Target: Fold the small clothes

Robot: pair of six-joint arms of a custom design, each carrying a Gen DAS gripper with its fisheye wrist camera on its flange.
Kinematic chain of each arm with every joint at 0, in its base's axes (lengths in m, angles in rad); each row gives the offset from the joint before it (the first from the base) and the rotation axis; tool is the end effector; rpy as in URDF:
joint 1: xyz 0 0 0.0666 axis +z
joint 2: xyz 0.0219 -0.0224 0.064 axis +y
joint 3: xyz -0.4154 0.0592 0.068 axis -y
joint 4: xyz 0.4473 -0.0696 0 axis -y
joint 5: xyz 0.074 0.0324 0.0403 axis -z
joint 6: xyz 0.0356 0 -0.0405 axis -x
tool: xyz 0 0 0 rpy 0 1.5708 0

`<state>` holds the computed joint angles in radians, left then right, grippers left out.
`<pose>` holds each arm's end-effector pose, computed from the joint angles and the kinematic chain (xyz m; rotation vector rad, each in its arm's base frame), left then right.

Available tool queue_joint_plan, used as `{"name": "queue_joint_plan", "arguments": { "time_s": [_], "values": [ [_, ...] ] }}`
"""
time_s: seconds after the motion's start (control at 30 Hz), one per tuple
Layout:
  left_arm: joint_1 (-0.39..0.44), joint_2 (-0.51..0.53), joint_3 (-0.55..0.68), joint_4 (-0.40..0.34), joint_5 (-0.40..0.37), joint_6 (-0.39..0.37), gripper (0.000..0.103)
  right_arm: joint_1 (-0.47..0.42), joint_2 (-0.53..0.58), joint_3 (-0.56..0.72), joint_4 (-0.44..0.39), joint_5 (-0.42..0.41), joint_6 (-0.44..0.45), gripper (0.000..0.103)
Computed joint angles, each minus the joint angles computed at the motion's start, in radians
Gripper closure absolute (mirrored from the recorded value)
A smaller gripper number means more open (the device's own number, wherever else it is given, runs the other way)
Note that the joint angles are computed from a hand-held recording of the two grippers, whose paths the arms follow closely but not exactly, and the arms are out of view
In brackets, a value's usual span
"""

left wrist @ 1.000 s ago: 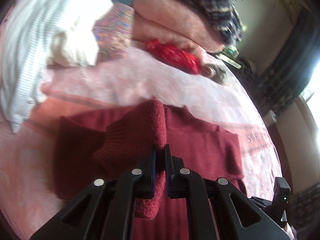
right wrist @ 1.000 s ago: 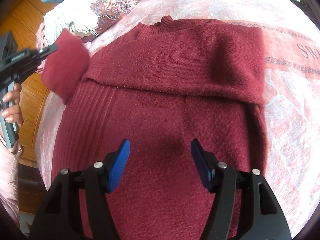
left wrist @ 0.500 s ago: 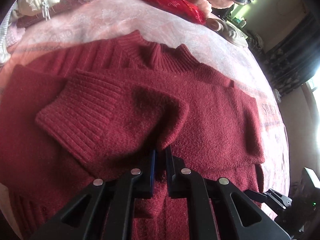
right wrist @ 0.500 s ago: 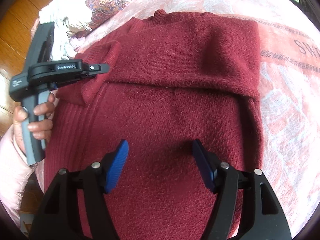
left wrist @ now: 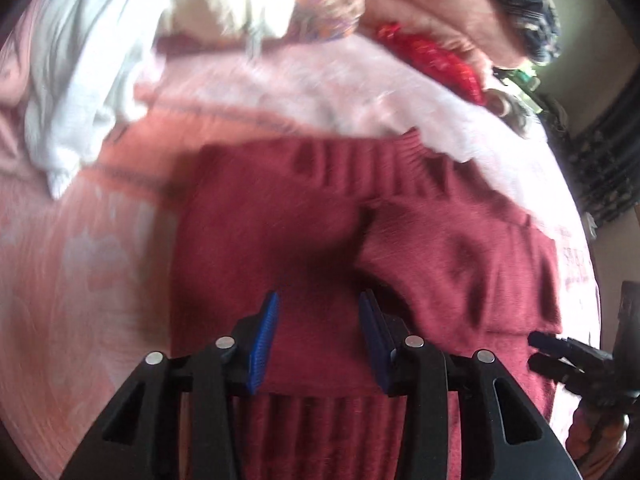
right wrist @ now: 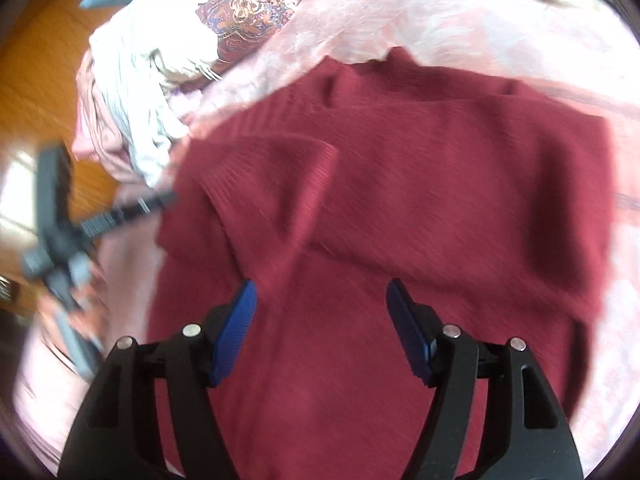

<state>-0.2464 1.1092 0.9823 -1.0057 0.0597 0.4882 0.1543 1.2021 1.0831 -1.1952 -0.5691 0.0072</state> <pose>0.3754 -0.0970 0.3769 -0.3122 2.7209 -0.2953 0.3982 0.0810 0.3889 -0.3324 2.7929 0.8465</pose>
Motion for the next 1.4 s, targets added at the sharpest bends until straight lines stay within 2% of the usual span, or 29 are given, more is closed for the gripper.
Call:
{"name": "queue_joint_plan", "arguments": {
  "time_s": [0.07,0.13,0.2,0.27,0.37,0.5,0.57,0.63,0.67,0.73,0.8,0.93,1.0,1.03,1.07,1.13,1.17,1.2,1.23,1.3,1.4],
  "values": [
    [0.017,0.012,-0.023,0.003,0.000,-0.007,0.063,0.038,0.049,0.027,0.027,0.056,-0.054,0.036],
    [0.022,0.025,-0.044,0.015,0.000,-0.025,0.063,0.061,0.095,0.048,0.039,0.064,-0.095,0.043],
    [0.031,0.030,-0.057,0.034,0.010,-0.033,0.063,0.064,0.141,0.064,0.024,0.001,-0.095,0.079],
    [0.031,0.036,-0.066,0.059,0.012,-0.030,0.063,0.074,0.162,0.078,0.011,-0.009,-0.083,0.093],
    [0.033,0.019,-0.079,0.082,0.008,-0.012,0.065,0.082,0.115,0.069,0.062,0.036,-0.031,0.095],
    [0.025,0.006,-0.096,0.105,-0.001,-0.012,0.065,0.089,0.127,0.057,0.042,0.152,-0.001,0.092],
    [0.017,0.014,-0.093,0.106,-0.018,-0.017,0.065,0.085,0.131,0.051,0.049,0.144,-0.009,0.092],
    [0.015,0.018,-0.085,0.094,-0.020,-0.017,0.065,0.089,0.123,0.068,0.028,0.174,-0.015,0.081],
    [0.018,0.016,-0.081,0.083,-0.016,-0.022,0.065,0.095,0.104,0.070,0.034,0.223,-0.021,0.074],
    [0.023,0.005,-0.075,0.073,0.001,-0.023,0.065,0.116,0.062,0.074,0.064,0.313,-0.009,0.073],
    [0.033,-0.006,-0.070,0.054,0.014,-0.025,0.063,0.131,0.050,0.090,0.061,0.295,0.004,0.068],
    [0.047,0.008,-0.060,0.034,0.025,-0.026,0.062,0.213,0.105,0.147,0.014,0.210,-0.014,0.066],
    [0.049,0.018,-0.057,0.032,0.030,-0.020,0.062,0.269,0.143,0.169,0.015,0.250,-0.028,0.064],
    [0.051,0.025,-0.053,0.029,0.032,-0.022,0.062,0.287,0.159,0.180,0.012,0.269,-0.032,0.061],
    [0.053,0.030,-0.050,0.028,0.035,-0.022,0.062,0.306,0.179,0.192,0.010,0.287,-0.042,0.053],
    [0.061,0.039,-0.045,0.025,0.046,-0.024,0.062,0.334,0.213,0.210,0.015,0.333,-0.056,0.049],
    [0.065,0.044,-0.043,0.024,0.051,-0.025,0.062,0.340,0.223,0.214,0.015,0.355,-0.057,0.051],
    [0.069,0.046,-0.042,0.025,0.057,-0.024,0.062,0.342,0.237,0.219,0.014,0.376,-0.058,0.062],
    [0.075,0.050,-0.041,0.027,0.066,-0.020,0.062,0.342,0.239,0.217,0.012,0.390,-0.057,0.068],
    [0.085,0.055,-0.041,0.030,0.082,-0.013,0.062,0.325,0.234,0.211,0.016,0.397,-0.045,0.095],
    [0.093,0.057,-0.044,0.040,0.095,-0.003,0.062,0.244,0.172,0.175,0.031,0.258,-0.031,0.095]
  ]
}}
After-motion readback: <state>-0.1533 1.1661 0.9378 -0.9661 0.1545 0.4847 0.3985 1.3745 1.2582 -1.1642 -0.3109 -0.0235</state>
